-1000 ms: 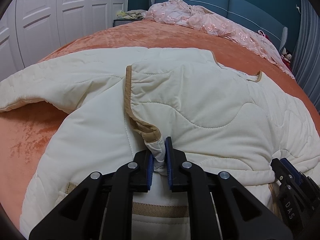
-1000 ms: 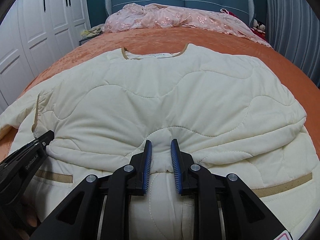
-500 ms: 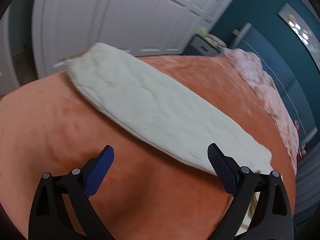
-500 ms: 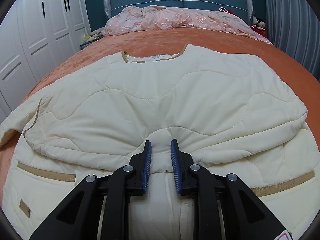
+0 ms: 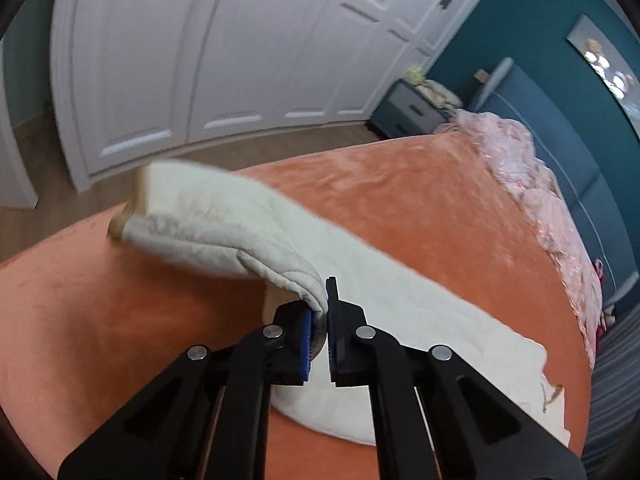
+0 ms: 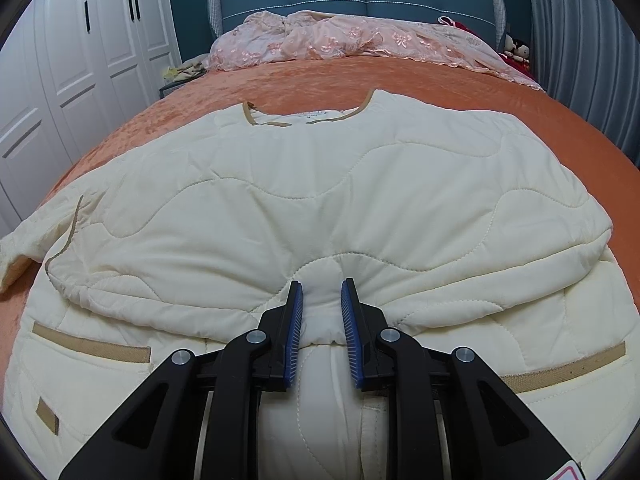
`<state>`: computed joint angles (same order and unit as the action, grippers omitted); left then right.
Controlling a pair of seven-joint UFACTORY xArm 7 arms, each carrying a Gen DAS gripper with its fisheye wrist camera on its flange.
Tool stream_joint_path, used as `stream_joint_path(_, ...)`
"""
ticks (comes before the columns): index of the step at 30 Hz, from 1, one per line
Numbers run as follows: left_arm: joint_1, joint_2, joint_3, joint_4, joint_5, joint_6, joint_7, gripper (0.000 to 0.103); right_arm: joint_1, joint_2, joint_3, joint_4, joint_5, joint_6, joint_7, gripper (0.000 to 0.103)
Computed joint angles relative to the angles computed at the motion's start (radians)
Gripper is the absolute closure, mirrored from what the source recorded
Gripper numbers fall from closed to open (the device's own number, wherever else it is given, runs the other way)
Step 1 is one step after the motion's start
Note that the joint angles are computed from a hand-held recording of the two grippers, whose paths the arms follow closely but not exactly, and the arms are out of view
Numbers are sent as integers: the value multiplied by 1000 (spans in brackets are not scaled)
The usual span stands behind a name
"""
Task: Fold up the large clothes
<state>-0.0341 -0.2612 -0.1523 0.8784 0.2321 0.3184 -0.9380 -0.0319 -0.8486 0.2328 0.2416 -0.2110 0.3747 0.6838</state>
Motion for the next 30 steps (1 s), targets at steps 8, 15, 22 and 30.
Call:
stream_joint_path(8,-228,210,-268,489,214,36,-19,98,84,-197,-110,-58,97,49,-32,60)
stream_joint_path(15,-594,500,-250,706,415,58,-193,8,37,-686,-213,-133,148,412,-130,42)
stream_joint_path(22,-580,425,-202,478,221,-9,-265,9,-104,-671,-339,-88,168,465,-283,40)
stream_joint_path(30,-493,235,-80,177,-53,-65,-230,15,-158,-318,-358,-7,261,173,-311,40)
